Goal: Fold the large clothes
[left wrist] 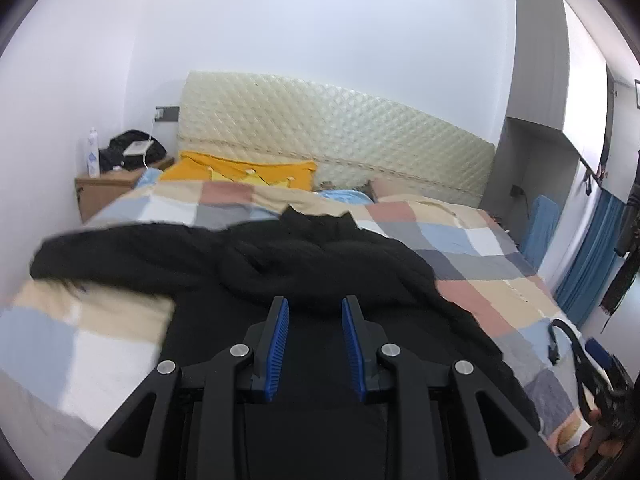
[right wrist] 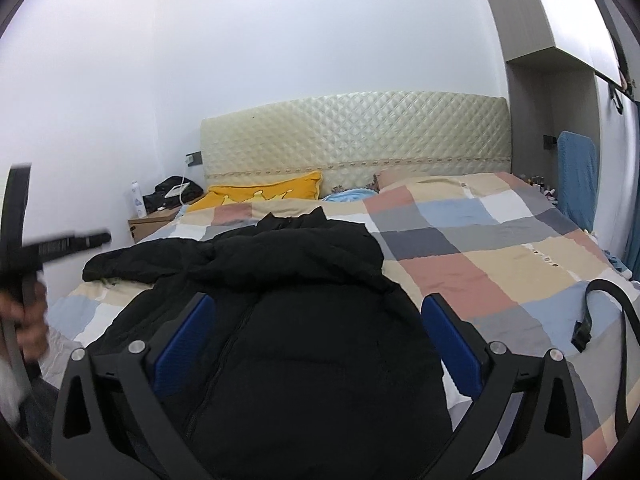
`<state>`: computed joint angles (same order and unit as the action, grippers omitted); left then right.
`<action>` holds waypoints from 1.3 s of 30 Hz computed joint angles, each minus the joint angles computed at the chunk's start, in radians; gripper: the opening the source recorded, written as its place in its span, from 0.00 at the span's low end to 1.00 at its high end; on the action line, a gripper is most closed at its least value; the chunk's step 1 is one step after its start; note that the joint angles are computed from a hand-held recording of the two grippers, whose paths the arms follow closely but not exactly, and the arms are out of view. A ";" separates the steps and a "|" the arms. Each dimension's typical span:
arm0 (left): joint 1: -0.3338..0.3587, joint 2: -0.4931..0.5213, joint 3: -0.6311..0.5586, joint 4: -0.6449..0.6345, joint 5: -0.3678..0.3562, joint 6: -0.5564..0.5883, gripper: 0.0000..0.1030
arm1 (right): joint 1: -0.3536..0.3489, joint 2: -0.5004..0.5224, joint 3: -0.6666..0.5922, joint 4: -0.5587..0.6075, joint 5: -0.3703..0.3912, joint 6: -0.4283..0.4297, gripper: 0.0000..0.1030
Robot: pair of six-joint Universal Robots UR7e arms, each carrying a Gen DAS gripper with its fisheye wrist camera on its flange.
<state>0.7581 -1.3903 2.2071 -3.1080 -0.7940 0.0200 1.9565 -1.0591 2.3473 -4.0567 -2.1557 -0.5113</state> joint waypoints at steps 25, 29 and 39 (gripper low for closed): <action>0.693 0.080 -0.564 0.275 -0.179 -0.155 0.51 | 0.020 0.086 -0.105 0.079 -0.147 0.072 1.00; 0.788 0.138 -0.628 0.278 -0.246 -0.210 0.51 | 0.014 0.124 -0.141 0.118 -0.152 0.099 1.00; 0.909 0.327 -0.824 0.254 -0.375 -0.185 0.51 | 0.014 0.200 -0.217 0.183 -0.202 0.085 1.00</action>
<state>1.6675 -1.0637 1.3829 -2.8542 -1.1694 -0.1650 1.9710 -0.8596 2.1308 -3.8736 -2.3576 -0.4260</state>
